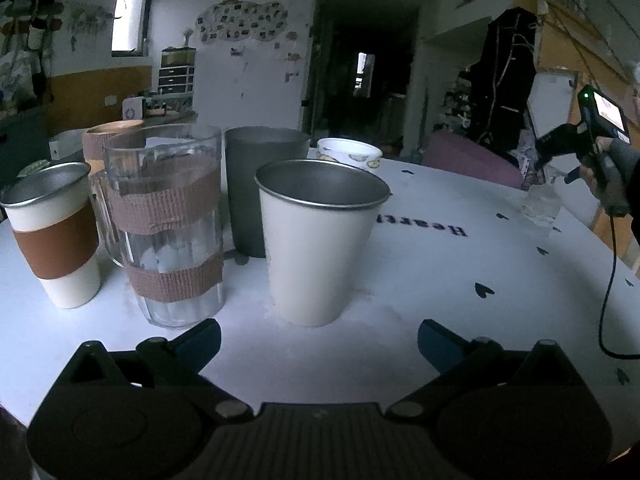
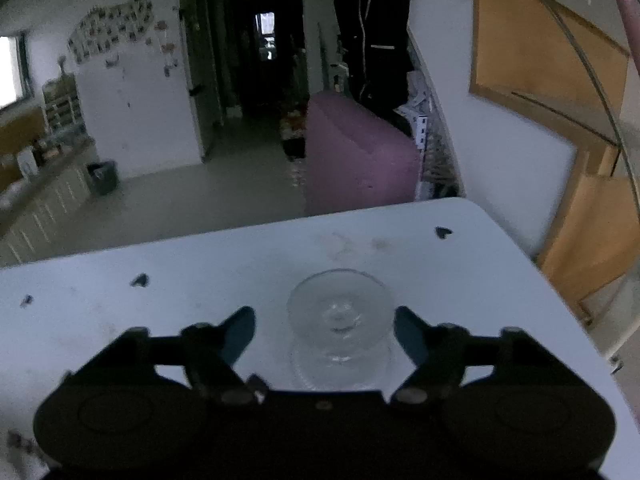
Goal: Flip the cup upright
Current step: 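Move the right tool to the upside-down clear wine glass and close on it, then lift the wine glass with the right tool toward the left tool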
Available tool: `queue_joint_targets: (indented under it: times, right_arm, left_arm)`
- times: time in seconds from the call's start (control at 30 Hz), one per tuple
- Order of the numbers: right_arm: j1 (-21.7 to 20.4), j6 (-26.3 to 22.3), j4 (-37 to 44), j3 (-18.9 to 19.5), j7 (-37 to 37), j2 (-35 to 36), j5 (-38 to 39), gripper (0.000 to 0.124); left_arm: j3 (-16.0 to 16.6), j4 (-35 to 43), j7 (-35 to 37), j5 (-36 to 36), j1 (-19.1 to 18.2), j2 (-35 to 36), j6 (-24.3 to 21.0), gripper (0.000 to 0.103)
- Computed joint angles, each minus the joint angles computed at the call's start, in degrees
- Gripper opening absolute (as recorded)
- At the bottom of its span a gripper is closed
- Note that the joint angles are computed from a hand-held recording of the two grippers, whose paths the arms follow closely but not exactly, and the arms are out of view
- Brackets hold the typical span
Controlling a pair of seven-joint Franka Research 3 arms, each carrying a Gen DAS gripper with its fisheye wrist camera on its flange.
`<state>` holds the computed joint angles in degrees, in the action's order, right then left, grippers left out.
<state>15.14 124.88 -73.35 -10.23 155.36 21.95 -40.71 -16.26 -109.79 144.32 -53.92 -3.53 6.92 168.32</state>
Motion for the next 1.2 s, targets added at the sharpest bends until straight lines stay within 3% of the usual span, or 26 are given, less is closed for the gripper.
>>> queue_joint_targets:
  times: [0.07,0.3,0.53,0.93,1.1,1.2]
  right_arm:
    - [-0.18,-0.76,0.45,0.06,-1.1,0.2,0.36,0.061]
    - [1.58,-0.74,-2.03,0.69,-2.1,-1.66,-2.42,0.06]
    - [3.17,5.66,-10.52,3.98,-0.23,-7.09,-4.51,0.06]
    - [7.92,14.18,-15.22,9.89,-7.02,-10.25,0.11,0.06]
    - [10.44,15.71,-18.56,11.62,-8.19,-12.81,0.14,0.06]
    - [11.03,16.65,-20.87,12.54,-8.36,-14.54,-0.2,0.06]
  left_arm:
    - [0.14,0.23,-0.7,0.6,0.01,0.19,-0.16,0.103]
    - [-0.48,0.38,0.52,-0.7,0.41,0.01,-0.95,0.103]
    - [0.42,-1.4,5.37,-6.22,-0.59,-2.29,-1.5,0.103]
    - [4.93,-4.96,17.03,-18.52,-4.25,-7.19,-5.06,0.103]
    - [5.5,-3.88,17.49,-17.6,-4.83,-5.97,-8.58,0.103]
    - [5.0,-2.17,14.65,-13.15,-4.88,-4.04,-11.54,0.103]
